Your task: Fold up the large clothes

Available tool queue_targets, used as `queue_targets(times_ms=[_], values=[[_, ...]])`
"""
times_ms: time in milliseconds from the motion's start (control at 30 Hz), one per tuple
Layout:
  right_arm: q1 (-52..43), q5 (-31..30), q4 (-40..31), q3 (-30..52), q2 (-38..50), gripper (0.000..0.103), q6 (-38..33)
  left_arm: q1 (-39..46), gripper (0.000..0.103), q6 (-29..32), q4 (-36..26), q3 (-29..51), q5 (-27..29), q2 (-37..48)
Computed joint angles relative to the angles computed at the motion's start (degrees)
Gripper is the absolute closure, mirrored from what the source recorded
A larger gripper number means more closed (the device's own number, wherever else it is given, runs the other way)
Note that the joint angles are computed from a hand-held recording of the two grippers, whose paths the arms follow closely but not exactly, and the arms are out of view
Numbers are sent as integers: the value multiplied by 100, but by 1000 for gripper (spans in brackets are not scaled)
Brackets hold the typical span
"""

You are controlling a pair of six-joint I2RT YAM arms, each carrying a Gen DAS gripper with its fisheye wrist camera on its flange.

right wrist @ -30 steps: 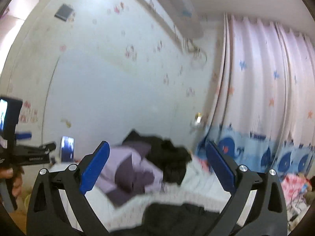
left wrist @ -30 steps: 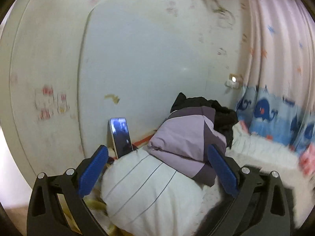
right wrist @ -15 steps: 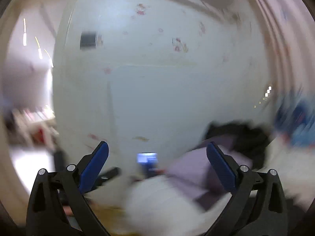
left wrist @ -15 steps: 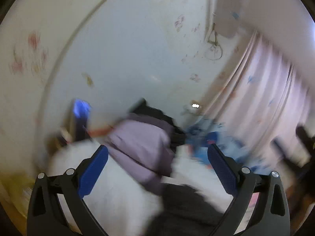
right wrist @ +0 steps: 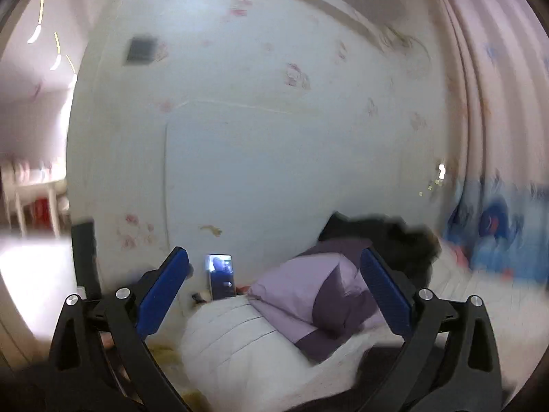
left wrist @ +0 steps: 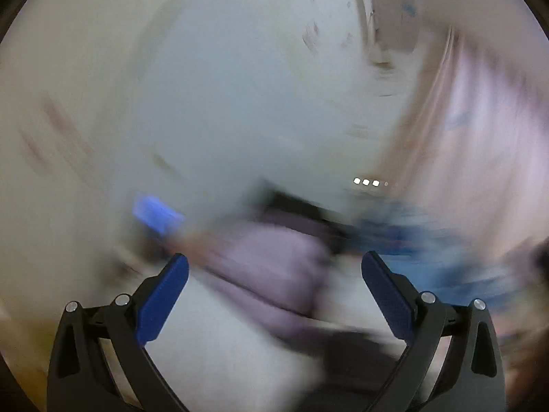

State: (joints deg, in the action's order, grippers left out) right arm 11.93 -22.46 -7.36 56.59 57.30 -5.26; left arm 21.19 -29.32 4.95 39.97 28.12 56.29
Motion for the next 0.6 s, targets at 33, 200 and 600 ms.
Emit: queue_targets(times_ms=[33,200,600], values=[[96,492,335,-220,-174,7,-106,199,7,-466,189,22,580,183],[745,2480,1650,-1088,-857,7,-844,-633,7,229,-359,245,-1832,-149],[-1327,-1085,970,-319,-472,7,726,-1240,7,360,557,2203,-150,2575]])
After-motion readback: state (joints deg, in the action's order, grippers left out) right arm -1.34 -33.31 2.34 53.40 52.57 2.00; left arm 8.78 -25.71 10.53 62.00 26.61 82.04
